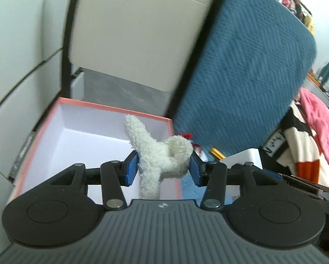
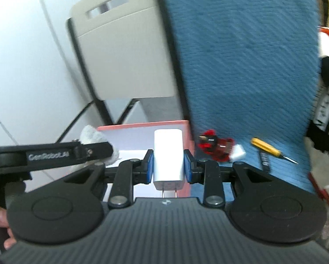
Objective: Organize rigid objects
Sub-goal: 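Carry both held items over the pink box and open both grippers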
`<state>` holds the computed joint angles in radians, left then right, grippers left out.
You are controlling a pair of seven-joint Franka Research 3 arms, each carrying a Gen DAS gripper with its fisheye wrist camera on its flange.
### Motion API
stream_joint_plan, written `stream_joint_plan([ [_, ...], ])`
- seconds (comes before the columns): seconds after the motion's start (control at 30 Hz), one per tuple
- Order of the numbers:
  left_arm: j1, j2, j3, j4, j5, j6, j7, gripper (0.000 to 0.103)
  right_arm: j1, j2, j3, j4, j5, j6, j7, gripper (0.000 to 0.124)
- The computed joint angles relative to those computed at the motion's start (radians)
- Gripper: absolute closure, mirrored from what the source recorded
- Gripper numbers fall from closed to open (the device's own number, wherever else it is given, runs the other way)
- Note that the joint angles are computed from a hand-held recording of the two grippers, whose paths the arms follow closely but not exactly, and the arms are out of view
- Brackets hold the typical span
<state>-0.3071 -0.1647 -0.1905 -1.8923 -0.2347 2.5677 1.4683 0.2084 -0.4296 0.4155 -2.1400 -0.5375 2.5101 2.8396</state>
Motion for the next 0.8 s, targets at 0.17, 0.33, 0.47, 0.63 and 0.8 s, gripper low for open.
stream_joint_plan([
  [0.17,0.036,0.009,0.038,-0.017,-0.020,-0.027,0.044,0.049,0.032,0.145,0.008,0.101,-0.031,0.002,-0.008,0.092],
  [0.33,0.073,0.036,0.054,-0.043,-0.053,-0.061,0.089,0.049,0.105,0.269,-0.032,0.149,-0.027,-0.005,-0.014,0.092],
  [0.47,0.101,0.053,0.056,-0.077,-0.072,-0.077,0.123,0.049,0.162,0.355,-0.069,0.168,-0.020,-0.005,-0.025,0.092],
  [0.63,0.125,0.082,0.047,-0.108,-0.065,-0.082,0.118,0.049,0.228,0.437,-0.122,0.199,-0.005,-0.020,-0.042,0.092],
  [0.8,0.148,0.097,0.045,-0.123,-0.060,-0.071,0.089,0.048,0.291,0.458,-0.180,0.207,-0.016,-0.039,-0.045,0.092],
])
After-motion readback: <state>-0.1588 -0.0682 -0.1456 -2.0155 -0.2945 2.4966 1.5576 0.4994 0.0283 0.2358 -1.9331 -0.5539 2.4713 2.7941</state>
